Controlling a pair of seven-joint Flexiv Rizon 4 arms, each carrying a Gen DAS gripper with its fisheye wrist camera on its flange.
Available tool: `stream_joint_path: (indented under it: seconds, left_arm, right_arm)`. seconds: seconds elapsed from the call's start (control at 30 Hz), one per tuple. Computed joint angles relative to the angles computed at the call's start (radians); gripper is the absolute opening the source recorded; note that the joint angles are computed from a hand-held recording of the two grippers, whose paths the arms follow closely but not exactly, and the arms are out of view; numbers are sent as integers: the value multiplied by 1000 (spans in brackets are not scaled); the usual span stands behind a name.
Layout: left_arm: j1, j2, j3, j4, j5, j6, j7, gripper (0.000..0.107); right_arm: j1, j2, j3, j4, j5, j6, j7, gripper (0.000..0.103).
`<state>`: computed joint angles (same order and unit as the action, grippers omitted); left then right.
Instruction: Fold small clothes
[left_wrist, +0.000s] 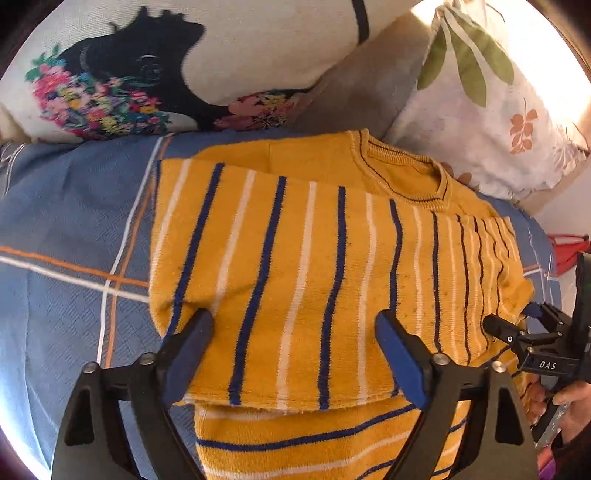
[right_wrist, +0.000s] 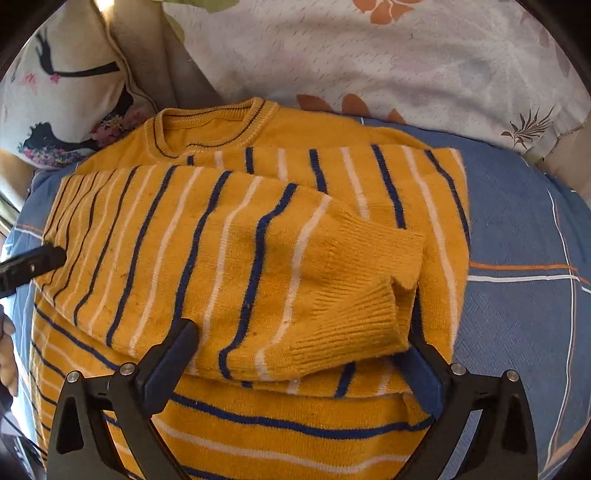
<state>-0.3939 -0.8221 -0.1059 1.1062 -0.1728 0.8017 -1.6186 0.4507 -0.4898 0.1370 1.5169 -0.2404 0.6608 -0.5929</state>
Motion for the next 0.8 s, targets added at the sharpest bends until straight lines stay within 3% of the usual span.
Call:
stream_joint_path:
  seconds: [0.03,0.1,0.2,0.33,0.4,0.5,0.67,0.8]
  left_arm:
    - [6,24,-3,33,-9,7,-10,65]
    - [34,84,-35,131,-49,49,6,58]
    - [27,171,-31,277,-41,117,24,58]
    - [12,266,-20,445,-29,130,-5,58]
    - [0,328,-8,559,-11,211,-32,58]
    - [-37,413,31,657,65,211,-109,58]
    - [-35,567,-6,871,48,262,-157,58]
    - [-58,688,-8,974,108,224,-235,58]
  right_arm:
    - [-4,1,-2,0,5,6,6,100]
    - [4,18,-13,-1,-1,-24,54,87]
    - [12,75,1,56,-33,-2,56,82]
    - [32,149,56,141,-25,-68,-12,74]
    - [47,218,80,244,-27,-53,9,74]
    - [55,326,112,359,-20,-46,55,74]
    - [68,486,174,512,47,-27,136,77]
    - [84,595,210,584,135,-31,161,77]
